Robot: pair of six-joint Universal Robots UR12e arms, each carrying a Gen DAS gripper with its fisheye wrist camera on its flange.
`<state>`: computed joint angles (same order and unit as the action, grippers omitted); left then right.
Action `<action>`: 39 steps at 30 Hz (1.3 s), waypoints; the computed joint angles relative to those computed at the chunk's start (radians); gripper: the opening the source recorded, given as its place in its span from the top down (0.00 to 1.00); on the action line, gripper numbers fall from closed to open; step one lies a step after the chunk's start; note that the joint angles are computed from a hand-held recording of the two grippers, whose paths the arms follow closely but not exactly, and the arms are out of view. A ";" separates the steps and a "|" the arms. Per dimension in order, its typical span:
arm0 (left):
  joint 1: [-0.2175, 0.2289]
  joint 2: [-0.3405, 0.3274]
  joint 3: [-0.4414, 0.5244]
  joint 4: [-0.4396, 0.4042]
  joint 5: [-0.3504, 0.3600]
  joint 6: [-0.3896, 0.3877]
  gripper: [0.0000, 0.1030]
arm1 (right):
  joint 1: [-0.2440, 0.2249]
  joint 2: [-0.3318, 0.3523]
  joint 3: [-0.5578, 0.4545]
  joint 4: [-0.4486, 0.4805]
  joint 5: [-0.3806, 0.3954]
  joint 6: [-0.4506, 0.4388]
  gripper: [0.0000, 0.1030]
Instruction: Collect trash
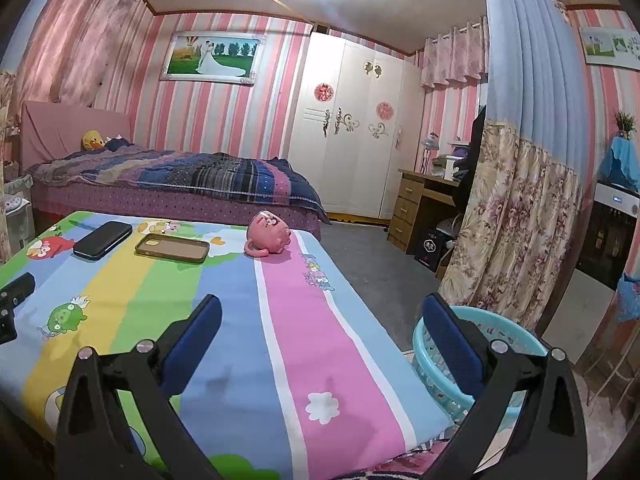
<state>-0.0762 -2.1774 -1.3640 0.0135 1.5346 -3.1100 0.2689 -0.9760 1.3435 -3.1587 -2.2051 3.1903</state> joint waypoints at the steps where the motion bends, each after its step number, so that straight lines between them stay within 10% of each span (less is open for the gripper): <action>1: 0.000 -0.001 0.001 0.000 -0.001 0.000 0.05 | 0.000 0.001 -0.001 0.000 0.000 -0.002 0.04; 39: -0.005 0.000 0.000 -0.005 0.003 0.023 0.05 | 0.000 -0.005 0.013 -0.014 0.005 -0.015 0.04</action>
<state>-0.0814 -2.1777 -1.3638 0.0085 1.5375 -3.0868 0.2692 -0.9806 1.3561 -3.1726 -2.2003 3.1753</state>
